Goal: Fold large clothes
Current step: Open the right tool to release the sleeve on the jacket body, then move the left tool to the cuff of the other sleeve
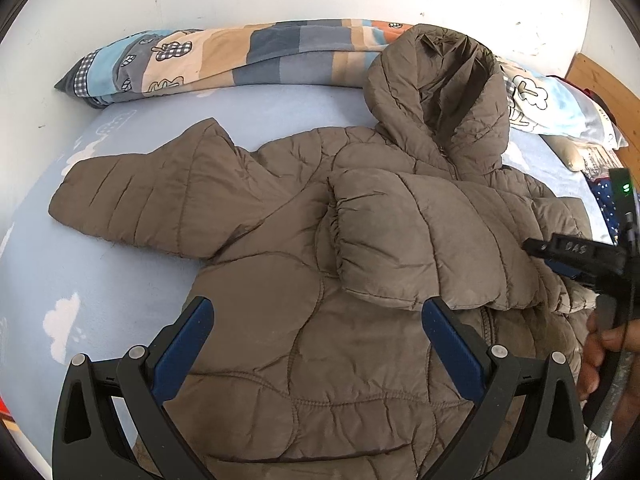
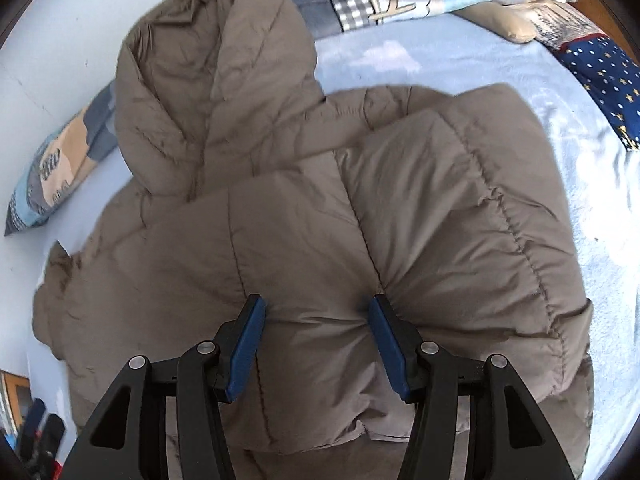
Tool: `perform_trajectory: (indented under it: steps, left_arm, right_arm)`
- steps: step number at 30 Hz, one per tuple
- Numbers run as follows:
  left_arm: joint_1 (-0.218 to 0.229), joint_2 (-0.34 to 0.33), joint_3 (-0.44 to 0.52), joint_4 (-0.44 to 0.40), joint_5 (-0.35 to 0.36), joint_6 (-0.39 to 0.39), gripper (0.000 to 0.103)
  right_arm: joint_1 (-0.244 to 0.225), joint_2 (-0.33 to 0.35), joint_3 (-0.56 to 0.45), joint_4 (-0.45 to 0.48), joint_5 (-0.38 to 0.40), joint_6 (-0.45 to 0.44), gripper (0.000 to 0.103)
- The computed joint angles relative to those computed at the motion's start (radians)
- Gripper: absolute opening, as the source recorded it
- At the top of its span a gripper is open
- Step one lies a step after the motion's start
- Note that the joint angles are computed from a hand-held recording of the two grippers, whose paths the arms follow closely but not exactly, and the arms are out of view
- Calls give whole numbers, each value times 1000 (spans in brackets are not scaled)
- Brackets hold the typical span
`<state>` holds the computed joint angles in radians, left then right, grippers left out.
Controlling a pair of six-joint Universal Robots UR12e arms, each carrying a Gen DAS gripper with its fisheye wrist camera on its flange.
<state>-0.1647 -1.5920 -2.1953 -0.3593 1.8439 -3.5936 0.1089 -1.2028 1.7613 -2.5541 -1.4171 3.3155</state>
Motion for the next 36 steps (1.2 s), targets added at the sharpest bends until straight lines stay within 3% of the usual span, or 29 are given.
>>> perform_trajectory:
  steps: [9,15,20,26,30,34,36]
  left_arm:
    - [16,17,-8,9,-17,-21,103]
    - [38,37,-20,7,-35,-34,103]
    - [67,60,-33,4,-54,-34,103]
    - [142,115,-73,12,-97,-56,103]
    - [207,148,-100,1,-96,-61,103]
    - [288,181,-134,-18,-95,-84,103]
    - [330,193,-148,-30,-90,-95,103]
  right_arm:
    - [22,-63,34,-41,47,-43,59]
    - [52,-74,54,31,93,-79,59]
    - [59,-98,87,-7,85,-44,59]
    - [56,-204,169,-87,175,-5,59]
    - [62,-249,221,-116,253,-33,59]
    - [83,-227,228,-120,267,-115,59]
    - [92,-209,220,-130,213,-110,59]
